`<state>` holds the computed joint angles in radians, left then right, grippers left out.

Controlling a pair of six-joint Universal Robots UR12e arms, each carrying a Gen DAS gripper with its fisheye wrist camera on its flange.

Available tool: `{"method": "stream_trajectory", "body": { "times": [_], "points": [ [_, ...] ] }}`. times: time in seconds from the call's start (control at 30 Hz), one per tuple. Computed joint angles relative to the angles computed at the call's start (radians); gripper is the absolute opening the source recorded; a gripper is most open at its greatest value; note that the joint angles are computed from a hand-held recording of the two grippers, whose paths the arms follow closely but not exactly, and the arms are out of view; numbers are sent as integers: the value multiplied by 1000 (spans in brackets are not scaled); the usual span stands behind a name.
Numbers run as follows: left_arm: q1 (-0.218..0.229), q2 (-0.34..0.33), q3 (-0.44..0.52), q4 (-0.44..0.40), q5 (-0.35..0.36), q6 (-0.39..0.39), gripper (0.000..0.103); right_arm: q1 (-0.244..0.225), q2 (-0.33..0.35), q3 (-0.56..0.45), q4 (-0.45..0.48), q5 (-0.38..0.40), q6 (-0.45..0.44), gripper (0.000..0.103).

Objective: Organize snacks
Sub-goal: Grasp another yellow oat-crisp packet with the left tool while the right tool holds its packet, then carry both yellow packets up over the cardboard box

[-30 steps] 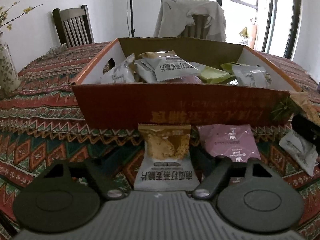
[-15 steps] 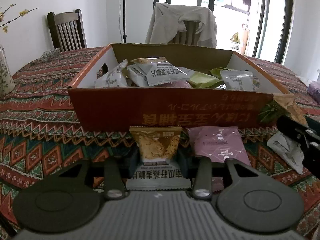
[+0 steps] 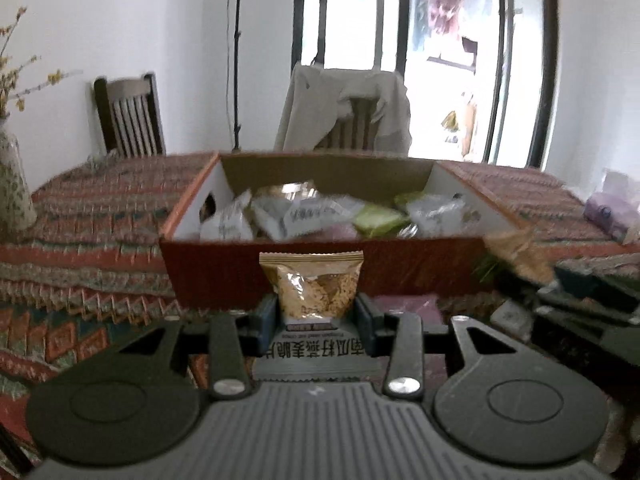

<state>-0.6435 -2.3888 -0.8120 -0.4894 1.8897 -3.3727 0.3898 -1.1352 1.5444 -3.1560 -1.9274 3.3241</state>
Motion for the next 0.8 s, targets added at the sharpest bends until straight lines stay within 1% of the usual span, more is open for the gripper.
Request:
{"method": "stream_trajectory", "body": {
  "times": [0.13, 0.3, 0.37, 0.5, 0.63, 0.8],
  "points": [
    [-1, 0, 0, 63, -3, 25, 41, 1, 1, -2, 3, -2, -6, 40],
    [2, -4, 12, 98, -14, 35, 41, 6, 3, -7, -11, 1, -40, 40],
    [5, -9, 22, 102, -14, 35, 41, 10, 7, -17, -35, 0, -65, 40],
    [12, -19, 46, 107, -11, 24, 41, 10, 14, -41, -47, -1, -77, 40],
    [18, -37, 86, 110, -2, 17, 41, 3, 30, -83, -45, 15, -75, 40],
    [29, -72, 160, 88, -1, 4, 41, -6, 57, -144, -34, 23, -79, 40]
  ]
}}
